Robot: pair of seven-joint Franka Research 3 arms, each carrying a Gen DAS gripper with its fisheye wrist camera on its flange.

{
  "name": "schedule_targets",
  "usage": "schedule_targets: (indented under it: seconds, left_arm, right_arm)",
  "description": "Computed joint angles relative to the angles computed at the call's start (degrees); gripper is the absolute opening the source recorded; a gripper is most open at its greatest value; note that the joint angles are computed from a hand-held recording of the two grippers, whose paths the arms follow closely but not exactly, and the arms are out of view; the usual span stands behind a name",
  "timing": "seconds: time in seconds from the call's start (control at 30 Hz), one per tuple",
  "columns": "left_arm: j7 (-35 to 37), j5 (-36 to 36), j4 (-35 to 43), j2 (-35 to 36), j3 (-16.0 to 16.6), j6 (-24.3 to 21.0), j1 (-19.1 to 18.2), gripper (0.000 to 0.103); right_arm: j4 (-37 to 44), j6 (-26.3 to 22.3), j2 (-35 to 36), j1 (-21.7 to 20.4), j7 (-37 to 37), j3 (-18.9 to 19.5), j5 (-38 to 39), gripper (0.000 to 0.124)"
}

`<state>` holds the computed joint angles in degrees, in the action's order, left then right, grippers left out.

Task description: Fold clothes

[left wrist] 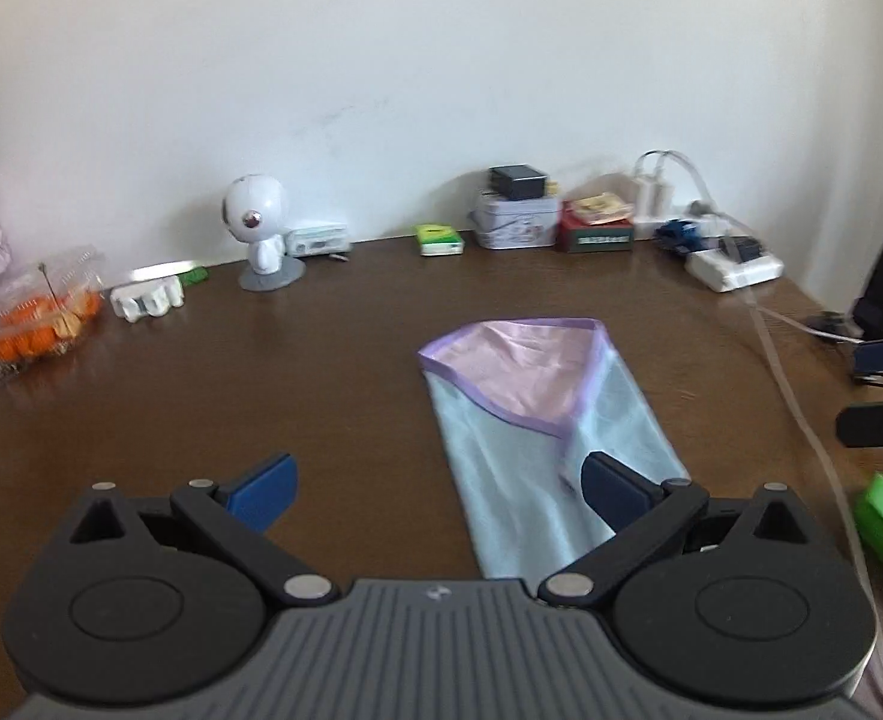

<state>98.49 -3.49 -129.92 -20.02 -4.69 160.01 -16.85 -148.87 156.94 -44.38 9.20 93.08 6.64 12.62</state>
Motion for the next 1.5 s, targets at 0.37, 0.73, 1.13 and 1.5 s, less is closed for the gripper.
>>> schedule_targets:
  seconds: [0.37,0.73,1.13,1.5]
  left_arm:
    - [-13.9,7.5,37.3,35.6,-7.2,-18.7,5.9,0.059]
    - [-13.1,11.6,42.5,41.5,-7.6,-13.7,5.6,0.003]
    - [-14.1,14.4,63.0,54.8,-6.1,-20.6,3.5,0.003]
    - [-9.2,15.3,31.5,33.0,-9.0,2.0,9.5,0.103]
  right_arm:
    - [32.3,-8.2,40.2,-1.9,4.4,-5.3,-0.5,0.048]
    - [37.6,-10.4,46.0,-0.4,5.5,-6.1,-11.8,0.002]
    - [51.0,-13.1,56.2,0.6,7.1,-8.5,-14.1,0.002]
    - [32.8,8.3,44.1,0.1,2.5,-7.7,-17.1,0.103]
